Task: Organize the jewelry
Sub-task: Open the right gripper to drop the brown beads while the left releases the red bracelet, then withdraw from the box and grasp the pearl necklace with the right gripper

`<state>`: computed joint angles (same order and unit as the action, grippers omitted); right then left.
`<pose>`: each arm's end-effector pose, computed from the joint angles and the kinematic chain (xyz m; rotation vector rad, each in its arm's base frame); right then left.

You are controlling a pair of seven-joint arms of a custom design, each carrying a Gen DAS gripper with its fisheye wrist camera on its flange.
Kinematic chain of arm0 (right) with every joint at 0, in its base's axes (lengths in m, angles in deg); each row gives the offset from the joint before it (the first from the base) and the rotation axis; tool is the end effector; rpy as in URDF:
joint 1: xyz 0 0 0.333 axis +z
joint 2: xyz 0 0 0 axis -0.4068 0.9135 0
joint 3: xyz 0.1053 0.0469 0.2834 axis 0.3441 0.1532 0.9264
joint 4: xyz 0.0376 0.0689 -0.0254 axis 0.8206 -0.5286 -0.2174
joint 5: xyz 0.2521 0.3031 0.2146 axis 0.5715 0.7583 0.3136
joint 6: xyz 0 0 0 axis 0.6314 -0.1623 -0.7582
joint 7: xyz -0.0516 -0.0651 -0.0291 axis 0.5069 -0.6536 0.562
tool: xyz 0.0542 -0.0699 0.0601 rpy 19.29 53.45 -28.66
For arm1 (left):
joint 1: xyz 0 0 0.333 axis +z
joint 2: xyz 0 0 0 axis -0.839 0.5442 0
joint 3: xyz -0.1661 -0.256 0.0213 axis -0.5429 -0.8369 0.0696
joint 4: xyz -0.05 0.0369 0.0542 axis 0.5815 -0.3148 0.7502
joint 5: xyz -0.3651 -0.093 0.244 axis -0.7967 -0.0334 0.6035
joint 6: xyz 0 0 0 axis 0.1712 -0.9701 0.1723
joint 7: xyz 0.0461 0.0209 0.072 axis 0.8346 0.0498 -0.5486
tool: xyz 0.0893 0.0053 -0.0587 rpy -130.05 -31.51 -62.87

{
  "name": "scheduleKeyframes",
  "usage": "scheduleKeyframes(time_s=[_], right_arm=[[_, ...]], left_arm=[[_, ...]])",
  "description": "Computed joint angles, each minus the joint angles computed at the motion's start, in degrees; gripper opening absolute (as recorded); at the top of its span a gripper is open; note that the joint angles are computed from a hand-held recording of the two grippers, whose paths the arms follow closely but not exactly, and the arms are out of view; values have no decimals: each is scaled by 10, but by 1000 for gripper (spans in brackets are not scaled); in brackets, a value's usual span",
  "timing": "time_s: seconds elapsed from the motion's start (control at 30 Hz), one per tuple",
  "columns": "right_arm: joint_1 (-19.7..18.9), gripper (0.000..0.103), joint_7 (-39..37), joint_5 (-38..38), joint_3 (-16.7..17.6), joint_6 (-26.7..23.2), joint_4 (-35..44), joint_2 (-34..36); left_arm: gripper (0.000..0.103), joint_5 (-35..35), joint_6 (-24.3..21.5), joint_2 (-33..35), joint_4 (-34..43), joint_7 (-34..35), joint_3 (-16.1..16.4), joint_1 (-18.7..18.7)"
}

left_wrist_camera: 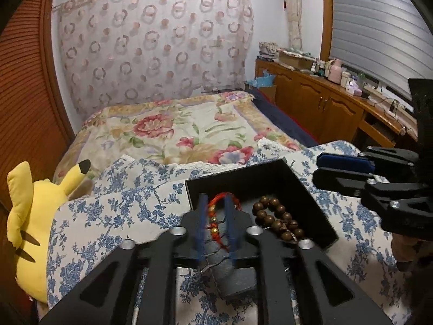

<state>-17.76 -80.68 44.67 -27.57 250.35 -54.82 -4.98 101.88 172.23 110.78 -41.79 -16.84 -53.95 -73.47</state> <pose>0.6796 0.1117 0.3466 -1.8771 1.1311 -0.4414 0.6629 -0.3155 0.3638 -1.4240 2.0080 -0.9574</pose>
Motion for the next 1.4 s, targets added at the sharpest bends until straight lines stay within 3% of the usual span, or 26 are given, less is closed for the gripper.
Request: scheduleKeyframes(time_s=[0.03,0.2,0.33,0.5,0.83,0.9,1.17,1.23,1.27,1.33,1.37,1.4], right_arm=[[2,28,5,-7,-1,5,-3,-3],[8,28,11,-16,-3,20,-36,-30],[13,28,25,-25,-13,14,-97,-68],[29,28,53,-50,-24,19,-155,-92],[48,28,109,-108,-30,18,-207,-109],[51,28,121,-117,-30,23,-212,-109],[50,28,177,-148,-31,16,-220,-104],[49,28,180,-148,-31,11,-223,-107],[48,21,177,-146,-30,7,-225,-109],[50,20,168,-140,-29,11,-230,-114],[50,9,158,-130,-29,12,-232,-117],[50,9,153,-123,-29,12,-235,-120]], left_arm=[[32,7,6,-6,-7,-10,9,-7],[50,29,38,-39,-53,-38,23,-13],[61,61,57,-70,-101,-74,46,-30],[63,55,63,-94,-156,-74,20,-2],[73,55,69,-118,-218,-81,11,13],[73,60,73,-122,-226,-88,17,8],[73,161,95,-142,-240,-194,94,-61],[73,184,96,-144,-241,-217,96,-62],[73,194,96,-145,-241,-227,95,-60],[73,218,97,-148,-242,-251,95,-59],[73,237,97,-149,-240,-269,98,-62],[73,251,97,-151,-241,-283,97,-61]])
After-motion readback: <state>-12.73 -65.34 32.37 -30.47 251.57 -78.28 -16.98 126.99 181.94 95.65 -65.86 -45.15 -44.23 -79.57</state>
